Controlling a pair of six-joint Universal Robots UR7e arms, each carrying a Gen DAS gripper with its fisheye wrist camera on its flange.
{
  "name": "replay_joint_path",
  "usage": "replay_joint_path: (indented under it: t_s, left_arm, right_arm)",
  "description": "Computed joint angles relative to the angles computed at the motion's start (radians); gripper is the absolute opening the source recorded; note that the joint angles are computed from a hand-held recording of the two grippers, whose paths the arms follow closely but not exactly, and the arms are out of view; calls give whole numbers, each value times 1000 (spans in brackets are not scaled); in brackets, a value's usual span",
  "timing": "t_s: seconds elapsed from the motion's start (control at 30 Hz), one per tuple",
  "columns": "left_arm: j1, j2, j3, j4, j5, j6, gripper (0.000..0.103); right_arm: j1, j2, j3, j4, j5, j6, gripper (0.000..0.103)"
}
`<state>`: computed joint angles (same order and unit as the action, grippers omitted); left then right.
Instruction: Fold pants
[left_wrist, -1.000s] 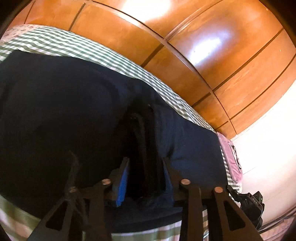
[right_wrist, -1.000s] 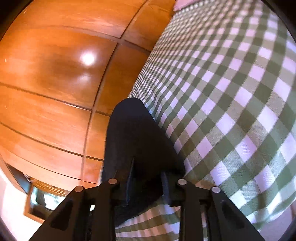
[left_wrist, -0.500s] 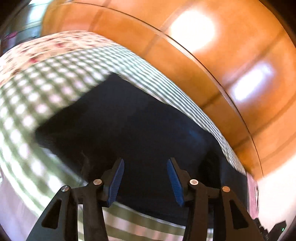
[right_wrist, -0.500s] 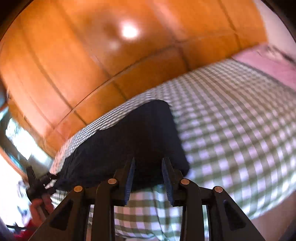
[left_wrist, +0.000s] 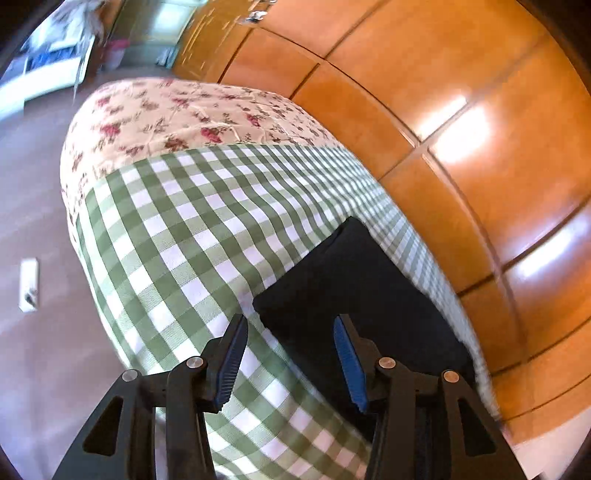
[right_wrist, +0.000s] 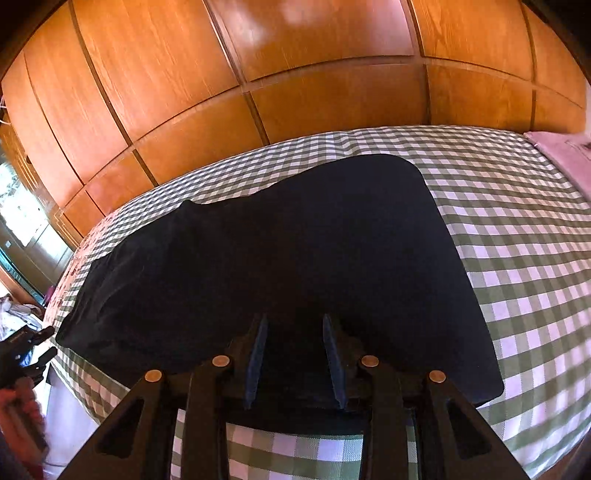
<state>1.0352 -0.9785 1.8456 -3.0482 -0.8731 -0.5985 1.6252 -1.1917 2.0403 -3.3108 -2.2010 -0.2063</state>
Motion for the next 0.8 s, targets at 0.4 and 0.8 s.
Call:
replay_joint_path:
  t_s: [0.4, 0.8]
  left_arm:
    - [63, 56, -43, -39, -187, 59, 49]
    - [68, 95, -73, -143, -209, 46, 16]
  right_arm:
    - [-5, 3, 7, -24, 21, 35, 33]
    - [-19, -7, 19, -38, 56, 37, 33]
